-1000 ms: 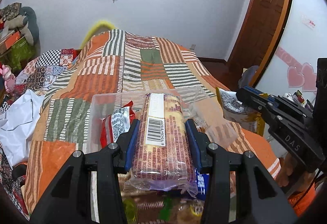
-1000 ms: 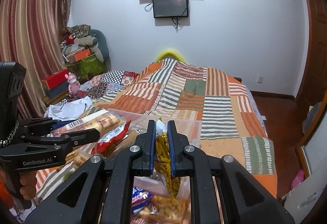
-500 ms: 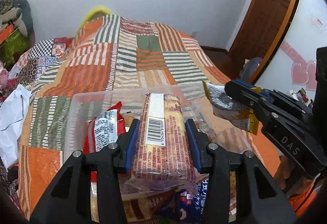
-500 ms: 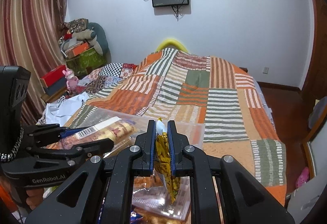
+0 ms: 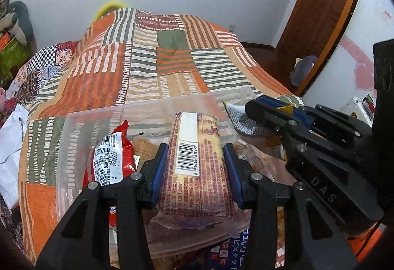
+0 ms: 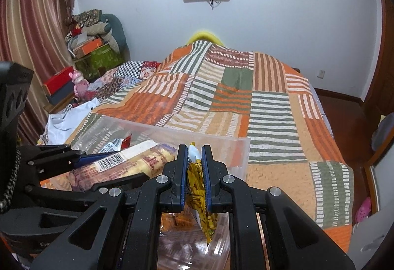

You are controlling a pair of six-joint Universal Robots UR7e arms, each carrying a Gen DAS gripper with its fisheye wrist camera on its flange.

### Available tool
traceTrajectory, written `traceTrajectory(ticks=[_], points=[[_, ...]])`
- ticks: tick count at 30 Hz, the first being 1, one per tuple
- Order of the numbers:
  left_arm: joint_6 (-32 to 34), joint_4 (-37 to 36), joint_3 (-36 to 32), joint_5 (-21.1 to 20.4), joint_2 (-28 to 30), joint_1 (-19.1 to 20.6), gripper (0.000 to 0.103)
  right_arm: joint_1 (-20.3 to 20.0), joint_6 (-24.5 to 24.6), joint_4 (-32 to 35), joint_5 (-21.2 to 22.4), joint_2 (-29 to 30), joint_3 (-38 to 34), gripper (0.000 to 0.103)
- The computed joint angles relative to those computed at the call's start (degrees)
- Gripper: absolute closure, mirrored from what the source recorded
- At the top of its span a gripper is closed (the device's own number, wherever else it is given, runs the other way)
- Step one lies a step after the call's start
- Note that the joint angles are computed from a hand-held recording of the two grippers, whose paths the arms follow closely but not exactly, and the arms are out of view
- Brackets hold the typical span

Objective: Organize snacks
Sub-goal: 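Open both tools to drop the wafer roll and Kakabi bag into the box, then move both tools back toward the remaining snacks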

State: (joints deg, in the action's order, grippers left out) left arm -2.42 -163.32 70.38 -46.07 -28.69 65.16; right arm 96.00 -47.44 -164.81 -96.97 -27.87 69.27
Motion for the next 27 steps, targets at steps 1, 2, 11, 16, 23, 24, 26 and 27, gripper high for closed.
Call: traceTrajectory(ticks=[1,2,11,16,23,24,26,27], points=[[-0.38,0.24,-0.1,-0.32,-0.05,0.14,0.059,-0.02,0.03,0.22,-0.09,0.02,-0.04,0.093],[-0.95,0.63,-0.15,-0.68,-0.16,0.29,0.059,-0.03,0.09,0.26,-0.16,0.05,-0.04,0.093],[-0.6,-1.19,0.88,0.98,-0.59,0.14,0.057,-0.01,1.09,2.0,-1.01,-0.2,-0.18,0.084],[-1.25,-1.96,3.21,0.61,-1.88,-0.1,0.056,-0.04,0.64,-1.54,-0.95,-1.07,1.92,0.058],[1.38,-7.1,8.86,3.98,-4.12,-1.96,0.053,0.31,-0.83,-4.61,-0.24,-3.55,5.71,0.055],[1.77,-8.1,10.06,4.67,-4.65,-2.39,0.052,0.32,-0.72,-4.58,-0.06,-3.71,5.88,0.055],[1.9,-9.52,11.71,5.65,-5.46,-2.99,0.049,0.4,-0.74,-5.15,0.41,-4.6,7.13,0.055],[1.78,-10.02,12.43,5.97,-5.87,-3.22,0.048,0.44,-0.85,-5.58,0.58,-5.02,7.81,0.055]])
